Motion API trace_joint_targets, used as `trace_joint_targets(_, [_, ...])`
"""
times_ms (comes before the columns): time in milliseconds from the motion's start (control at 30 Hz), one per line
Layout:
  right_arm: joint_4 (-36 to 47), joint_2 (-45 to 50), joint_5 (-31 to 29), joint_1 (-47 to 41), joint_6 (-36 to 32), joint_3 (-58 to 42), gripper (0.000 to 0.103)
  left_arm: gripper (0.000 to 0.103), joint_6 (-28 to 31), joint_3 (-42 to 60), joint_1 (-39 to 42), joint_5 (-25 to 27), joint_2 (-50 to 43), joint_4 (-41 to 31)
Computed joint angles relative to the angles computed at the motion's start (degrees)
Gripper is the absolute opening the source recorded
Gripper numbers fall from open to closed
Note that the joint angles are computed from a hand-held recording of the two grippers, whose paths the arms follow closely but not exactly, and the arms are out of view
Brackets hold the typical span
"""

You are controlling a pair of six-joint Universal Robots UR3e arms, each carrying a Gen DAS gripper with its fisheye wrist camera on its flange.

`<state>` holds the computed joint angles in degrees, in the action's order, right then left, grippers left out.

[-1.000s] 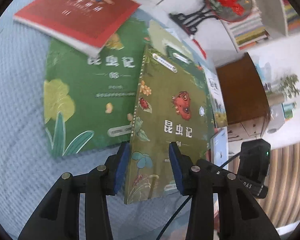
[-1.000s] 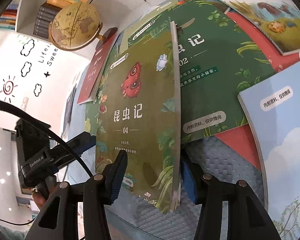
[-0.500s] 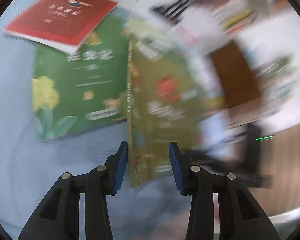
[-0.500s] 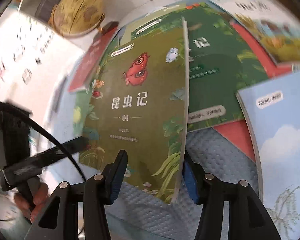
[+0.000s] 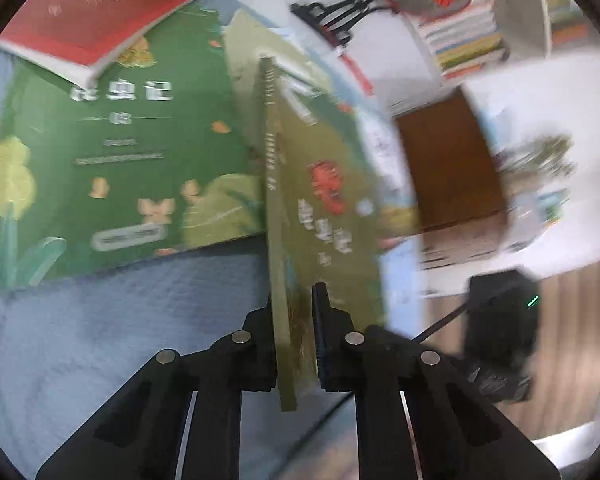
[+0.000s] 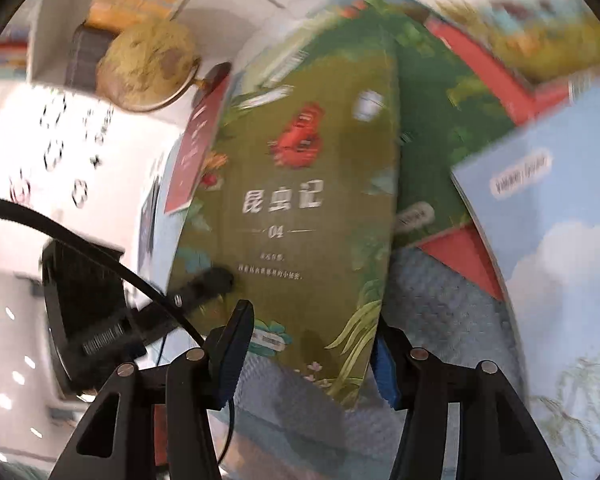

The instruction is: Organize books

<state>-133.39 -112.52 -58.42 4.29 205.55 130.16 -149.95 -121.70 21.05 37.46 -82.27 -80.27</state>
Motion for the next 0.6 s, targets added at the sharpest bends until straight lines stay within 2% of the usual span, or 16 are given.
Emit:
trace_joint_targets(33, [2.5,-0.4,-1.1,0.9,-0.8,-2.5,0.056,0.01,5.1,2.2,2.1,-2.9,-1.2,-8.4])
trace_joint_targets(67, [4.6,-0.9,-1.2,0.8,-1.9,-4.0,0.06,0.01,7.6,4.8,2.3,-5.9,-3.2,-14.3])
trace_joint_targets(100, [5.9,-2.0,-0.1,-0.1,-2.8,-4.1,0.069,0.01,9.4,6.2,2.6,-6.9,-4.0,-17.8])
trace_joint_targets(167, [7.3,-5.1,2.2,-3.1,-4.1,-2.2,0.075,0.01,10.2,8.0,2.0,-8.4,-5.3,-20.9])
trace_joint_targets(233, [9.1,-8.5,5.7,-7.6,-6.5,1.8,0.075,0.01,10.3,9.1,1.2,-9.7,-7.2,-22.3])
trace_joint_targets(300, [9.4,-11.2,12.3,-13.2,-7.5,7.6,0.075,0.01,12.3,9.7,1.6,-10.1,-7.6,-26.3])
trace_joint_targets(333, [10.0,-14.0,18.0,-17.7,-8.8,12.0,0.075,0.01,13.0,10.0,1.7,-10.5,-8.5,-27.8])
trace_joint_targets(367, [9.1,-14.7,20.9,-20.0,-8.8,14.8,0.073,0.01,12.4,9.9,1.3,-10.9,-9.1,-27.5])
trace_joint_targets(400, [7.8,-14.7,22.8,-21.4,-8.4,16.8,0.064,0.01,15.0,10.2,2.7,-10.3,-8.9,-31.5])
trace_joint_targets(433, [4.8,-14.0,26.2,-22.9,-7.8,19.6,0.058,0.01,15.6,10.0,3.2,-10.0,-9.2,-32.6])
trace_joint_targets(467, [2.2,-13.1,27.1,-23.0,-6.7,20.7,0.053,0.01,15.7,9.6,3.9,-9.6,-9.0,-32.8])
trace_joint_targets(533, [0.9,-12.8,24.5,-21.1,-5.5,19.4,0.043,0.01,12.1,8.7,3.7,-8.1,-8.0,-28.0])
trace_joint_targets(600, [0.0,-11.2,18.4,-16.2,-4.0,14.7,0.032,0.009,8.1,8.1,2.5,-3.9,-5.5,-21.4])
